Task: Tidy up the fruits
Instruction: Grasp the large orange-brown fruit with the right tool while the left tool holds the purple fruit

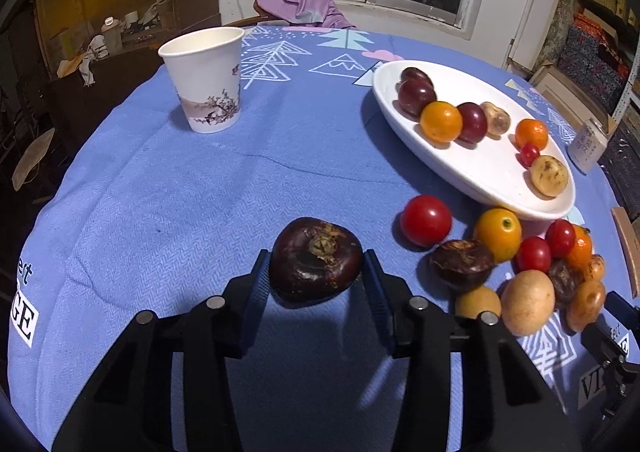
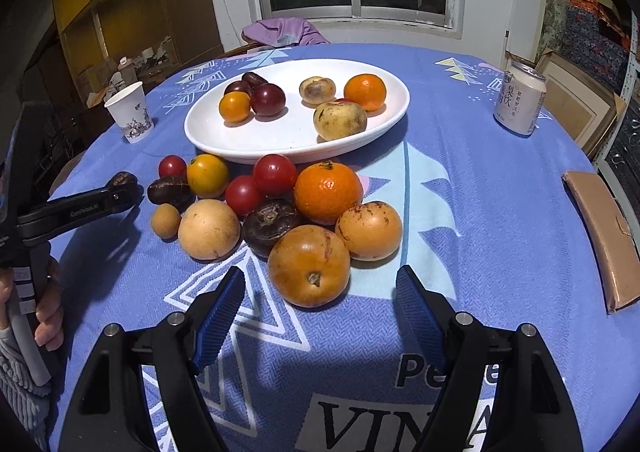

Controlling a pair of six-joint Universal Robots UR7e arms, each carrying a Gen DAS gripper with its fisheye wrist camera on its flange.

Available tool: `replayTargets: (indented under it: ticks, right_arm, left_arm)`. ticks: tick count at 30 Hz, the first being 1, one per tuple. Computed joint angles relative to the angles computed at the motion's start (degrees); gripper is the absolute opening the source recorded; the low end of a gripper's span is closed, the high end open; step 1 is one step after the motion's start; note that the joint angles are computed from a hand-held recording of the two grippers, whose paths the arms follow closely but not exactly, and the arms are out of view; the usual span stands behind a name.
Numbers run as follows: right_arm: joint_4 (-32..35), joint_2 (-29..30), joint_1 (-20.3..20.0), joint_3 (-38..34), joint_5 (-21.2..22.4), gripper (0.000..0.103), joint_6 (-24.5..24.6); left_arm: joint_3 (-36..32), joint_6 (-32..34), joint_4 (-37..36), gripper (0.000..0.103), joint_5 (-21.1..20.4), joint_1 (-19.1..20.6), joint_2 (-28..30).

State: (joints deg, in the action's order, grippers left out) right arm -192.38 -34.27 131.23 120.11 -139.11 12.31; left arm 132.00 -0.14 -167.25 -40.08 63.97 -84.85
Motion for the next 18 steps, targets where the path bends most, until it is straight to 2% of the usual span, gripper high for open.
replayTargets:
  ticks: [4,12,16,18]
  right_arm:
    - [-0.5,0.4,0.1,-0.1,0.2,0.07,-0.9]
    - [-2.5,0.8,-0.9,-0.1,0.7,0.067,-1.0]
    - [-2.9,0.5,-1.9,0.1,3.6,0.048,-1.6]
    - [-2.8,0.8,-1.7,-0.2,3.5,0.045,-2.2]
  left_arm:
    - [1.2,1.3,-0.7,0.046,1.2,-1.3,0.3]
    - [1.4,1.3,-0.1,0.046,1.2,-1.6,0.7]
    - [1.6,1.6,-0.4,0.046,1.7,-1.8,1.1]
    - [1.7,1.8,-0.6,0.046,1.8,-1.8,1.2]
